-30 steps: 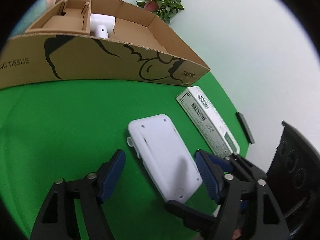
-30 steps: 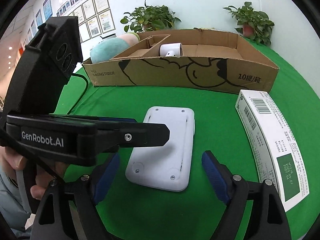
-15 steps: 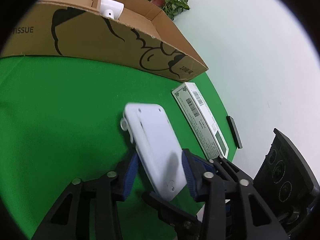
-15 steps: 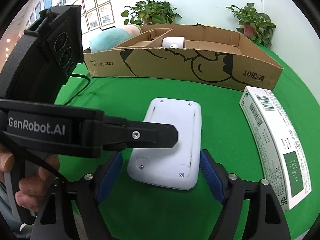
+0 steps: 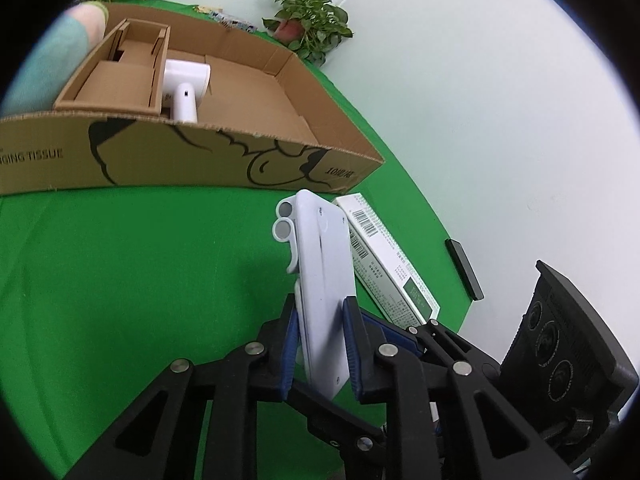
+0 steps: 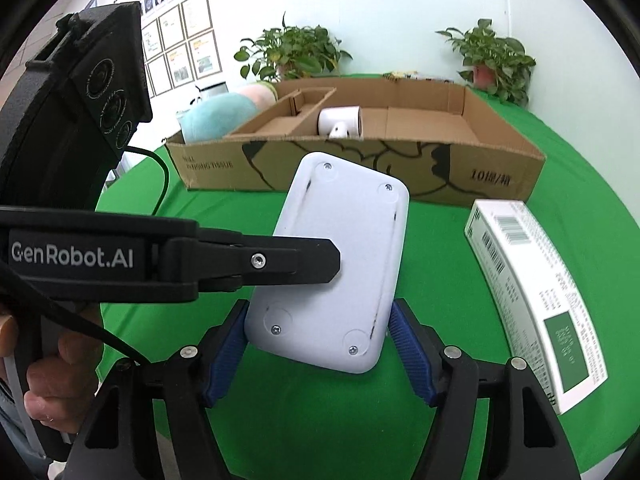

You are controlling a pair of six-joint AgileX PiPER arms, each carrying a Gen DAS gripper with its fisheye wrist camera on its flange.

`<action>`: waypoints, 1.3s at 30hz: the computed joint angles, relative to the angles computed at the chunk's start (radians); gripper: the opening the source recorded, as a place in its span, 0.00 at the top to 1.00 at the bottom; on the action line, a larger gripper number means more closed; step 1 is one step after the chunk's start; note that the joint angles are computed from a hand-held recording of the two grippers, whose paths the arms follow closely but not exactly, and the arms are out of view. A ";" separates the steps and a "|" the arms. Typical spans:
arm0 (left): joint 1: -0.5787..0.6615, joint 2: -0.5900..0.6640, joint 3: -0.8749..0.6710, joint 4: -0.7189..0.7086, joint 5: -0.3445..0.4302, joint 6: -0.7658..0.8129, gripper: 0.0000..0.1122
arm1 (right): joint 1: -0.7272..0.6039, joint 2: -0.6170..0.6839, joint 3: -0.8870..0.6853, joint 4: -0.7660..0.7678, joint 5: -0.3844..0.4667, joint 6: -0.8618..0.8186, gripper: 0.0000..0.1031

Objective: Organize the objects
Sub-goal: 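Carry the white rectangular case over the open box with both tools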

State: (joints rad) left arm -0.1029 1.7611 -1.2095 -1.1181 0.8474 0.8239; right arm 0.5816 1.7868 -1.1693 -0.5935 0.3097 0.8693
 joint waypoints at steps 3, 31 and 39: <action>-0.004 0.009 -0.051 0.018 0.007 -0.028 0.83 | 0.002 -0.009 -0.008 -0.049 0.003 0.053 0.35; 0.044 0.126 -0.425 0.191 0.082 -0.241 0.83 | -0.091 0.139 -0.435 0.404 0.141 -0.525 0.35; 0.057 0.266 -0.682 0.269 0.158 -0.374 0.83 | -0.139 0.295 -0.718 0.565 0.269 -0.704 0.35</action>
State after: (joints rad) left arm -0.0459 2.0270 -1.8915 -0.8488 1.0053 0.4502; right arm 0.4423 2.0817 -1.8871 -0.0283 0.5788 0.1655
